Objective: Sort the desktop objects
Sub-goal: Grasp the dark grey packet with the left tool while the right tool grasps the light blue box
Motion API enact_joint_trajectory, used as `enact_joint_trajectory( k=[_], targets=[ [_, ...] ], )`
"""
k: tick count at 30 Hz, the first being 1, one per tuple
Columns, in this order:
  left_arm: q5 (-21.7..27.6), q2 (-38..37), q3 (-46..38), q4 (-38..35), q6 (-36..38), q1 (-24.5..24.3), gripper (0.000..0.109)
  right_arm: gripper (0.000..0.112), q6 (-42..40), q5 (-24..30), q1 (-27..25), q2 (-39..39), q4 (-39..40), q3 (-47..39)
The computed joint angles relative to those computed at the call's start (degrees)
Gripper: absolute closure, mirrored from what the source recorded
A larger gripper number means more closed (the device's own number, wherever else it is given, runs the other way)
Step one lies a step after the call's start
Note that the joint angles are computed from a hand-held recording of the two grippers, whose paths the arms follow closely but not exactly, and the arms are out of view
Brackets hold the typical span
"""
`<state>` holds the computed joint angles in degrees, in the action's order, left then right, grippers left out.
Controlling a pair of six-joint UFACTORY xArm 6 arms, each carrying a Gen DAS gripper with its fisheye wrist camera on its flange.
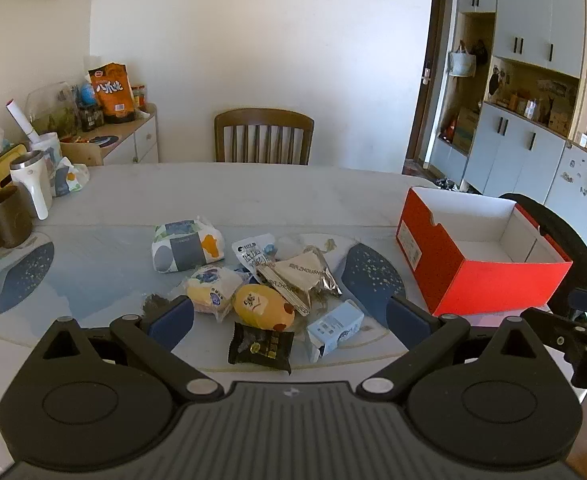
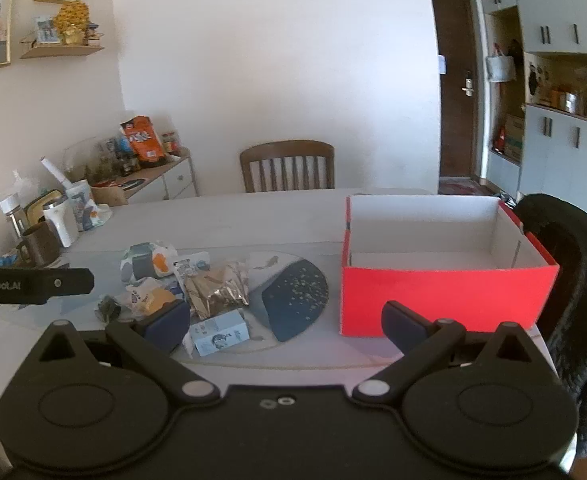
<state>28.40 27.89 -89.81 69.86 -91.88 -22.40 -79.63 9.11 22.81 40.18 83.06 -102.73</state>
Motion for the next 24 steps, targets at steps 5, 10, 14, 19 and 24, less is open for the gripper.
enact_joint_trajectory(
  k=[5, 10, 14, 19, 24],
  targets=[
    [-0.95, 1.63, -1.43, -0.64, 2.55, 0.69, 0.006, 0.010, 2.62, 2.22, 0.16, 2.66, -3.99, -3.10],
    [-2.17, 4.02, -3.59, -1.27, 4.77, 2.00, 0.006, 0.010, 4.85, 3.82, 0.74, 6.49, -8.17, -7.28],
    [-3.71, 5.74, -4.59, -2.52, 6.10, 3.83, 0.006, 0.010, 11.44, 3.76, 1.13, 10.29, -15.94, -11.22],
    [-5.61, 7.12, -5.16, -2.52, 7.52, 6.44, 0.006, 0.010, 23.77, 4.59, 1.48, 15.89, -28.06, -17.94],
    [-7.68, 8.51, -5.44, -2.73, 8.95, 9.37, 0.006, 0.010, 36.26, 7.14, 1.82, 22.92, -40.63, -27.66]
  ],
)
